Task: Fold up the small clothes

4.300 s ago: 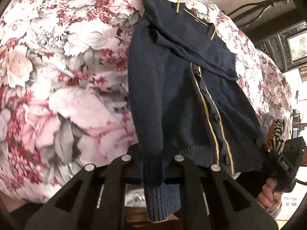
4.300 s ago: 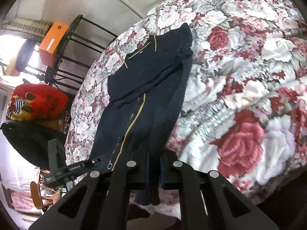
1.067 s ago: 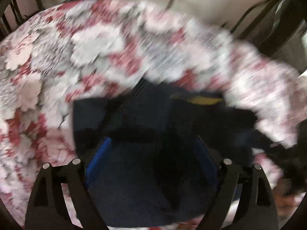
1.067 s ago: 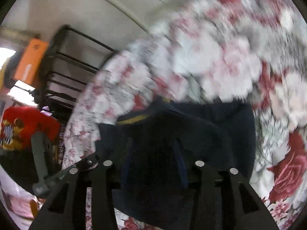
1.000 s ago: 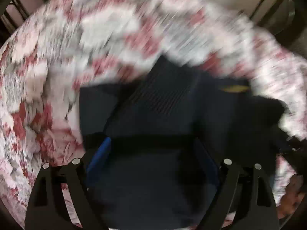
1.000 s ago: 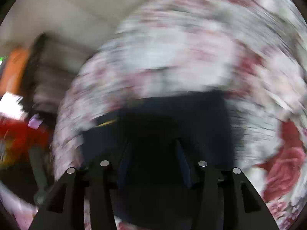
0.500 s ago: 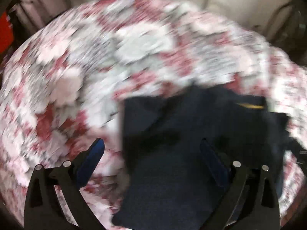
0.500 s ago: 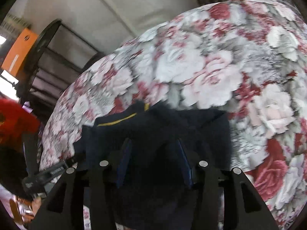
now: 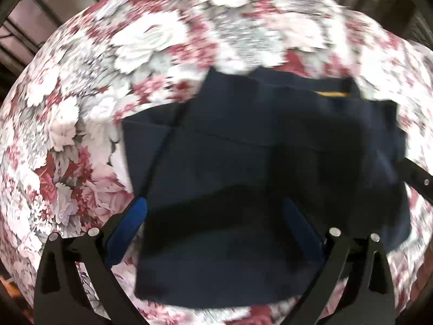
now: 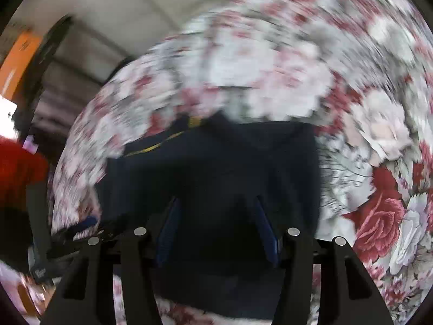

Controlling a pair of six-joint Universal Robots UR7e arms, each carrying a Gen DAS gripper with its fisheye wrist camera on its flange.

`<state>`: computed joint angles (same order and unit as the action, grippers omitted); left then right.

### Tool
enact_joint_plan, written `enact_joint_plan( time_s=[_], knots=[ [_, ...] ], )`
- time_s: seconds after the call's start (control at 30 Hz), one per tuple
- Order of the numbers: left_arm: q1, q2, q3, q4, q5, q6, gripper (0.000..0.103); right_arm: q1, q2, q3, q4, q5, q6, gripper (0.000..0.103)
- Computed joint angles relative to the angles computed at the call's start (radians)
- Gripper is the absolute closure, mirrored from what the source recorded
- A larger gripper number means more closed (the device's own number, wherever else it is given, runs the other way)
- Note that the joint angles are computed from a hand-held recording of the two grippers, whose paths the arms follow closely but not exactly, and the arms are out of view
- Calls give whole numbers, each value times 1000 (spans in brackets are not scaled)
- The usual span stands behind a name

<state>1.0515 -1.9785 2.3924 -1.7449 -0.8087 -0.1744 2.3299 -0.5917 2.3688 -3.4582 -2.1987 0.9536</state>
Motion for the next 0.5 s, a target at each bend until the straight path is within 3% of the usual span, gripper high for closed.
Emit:
enact_joint_plan(
  time_s=[0.1, 0.2, 0.27, 0.37, 0.43, 0.5],
  knots=[
    [-25, -59, 13, 94, -6, 0, 5, 66, -7, -55, 151, -14, -34, 41],
    [-9, -68, 50, 140, 38, -22, 4, 79, 18, -100, 341, -9, -27, 39],
    [9, -93, 94, 97, 72, 17, 4, 59, 66, -109, 361, 1, -50, 39],
    [-44, -140, 137, 137, 92, -30, 4, 81, 71, -156, 473, -34, -72, 33],
    [-38, -138, 114, 123, 58, -44, 4, 79, 52, -145, 444, -30, -60, 32],
    [-6, -146, 84, 44, 25, 0, 4, 82, 37, -119, 343, -69, -74, 33]
  ],
)
